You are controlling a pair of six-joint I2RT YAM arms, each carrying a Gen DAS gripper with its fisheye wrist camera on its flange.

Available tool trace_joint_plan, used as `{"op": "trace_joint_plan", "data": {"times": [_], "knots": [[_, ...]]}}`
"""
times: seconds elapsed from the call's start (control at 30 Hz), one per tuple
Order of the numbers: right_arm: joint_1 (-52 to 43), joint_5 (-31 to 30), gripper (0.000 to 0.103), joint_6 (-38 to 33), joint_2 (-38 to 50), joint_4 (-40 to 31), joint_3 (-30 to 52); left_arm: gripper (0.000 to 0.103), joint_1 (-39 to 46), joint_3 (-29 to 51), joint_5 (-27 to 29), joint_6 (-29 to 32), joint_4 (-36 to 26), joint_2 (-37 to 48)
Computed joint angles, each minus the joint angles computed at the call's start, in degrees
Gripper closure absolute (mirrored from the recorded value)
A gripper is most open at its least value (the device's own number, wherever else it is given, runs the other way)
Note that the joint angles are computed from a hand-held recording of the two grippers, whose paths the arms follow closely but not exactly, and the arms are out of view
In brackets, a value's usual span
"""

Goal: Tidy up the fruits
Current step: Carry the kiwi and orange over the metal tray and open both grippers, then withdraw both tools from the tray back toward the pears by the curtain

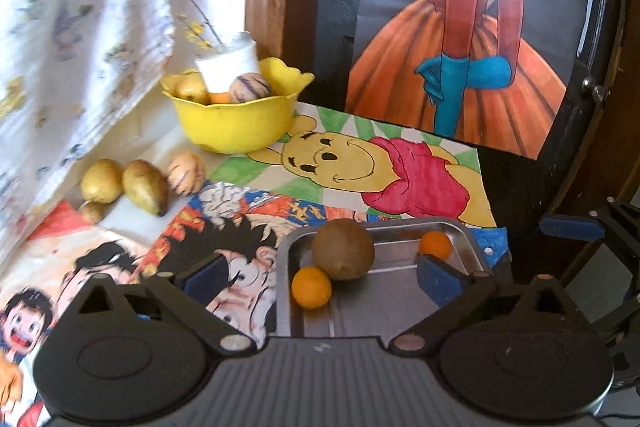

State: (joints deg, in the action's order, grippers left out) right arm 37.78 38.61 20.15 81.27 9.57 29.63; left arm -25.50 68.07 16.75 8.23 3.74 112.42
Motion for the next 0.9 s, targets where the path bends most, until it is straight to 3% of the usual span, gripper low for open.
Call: {"op": "trace_joint_plan", "data": {"times": [0.3,0.47,0.6,0.73,0.9], "knots": [[14.44,8.71,0.001,23.23,-1.70,-16.69,4.48,0.000,4.07,-15.37,-0.72,-4.88,2.52,-12.51],[23.60,13.96,0.001,39.46,2.53,-25.76,8.40,0.000,5.34,-20.89,-4.38,-3.51,0.29,-17.63],[29.55,16.55,0.001,51.55,8.21,-33.34,13.42,0.000,7.82,-25.73,-3.01,-2.57,-0.54,-20.76],[32.50,16.52,0.001,58.37,12.07,-38.13,17.88,0.000,10.17,-28.97,-2.84,-1.25,-1.00,-22.94],[33.66,14.35,0.001,60.92,15.97,-41.42,22.73,0.000,13.70,-32.11,-2.27,0.72,-1.35,-25.73]]}}
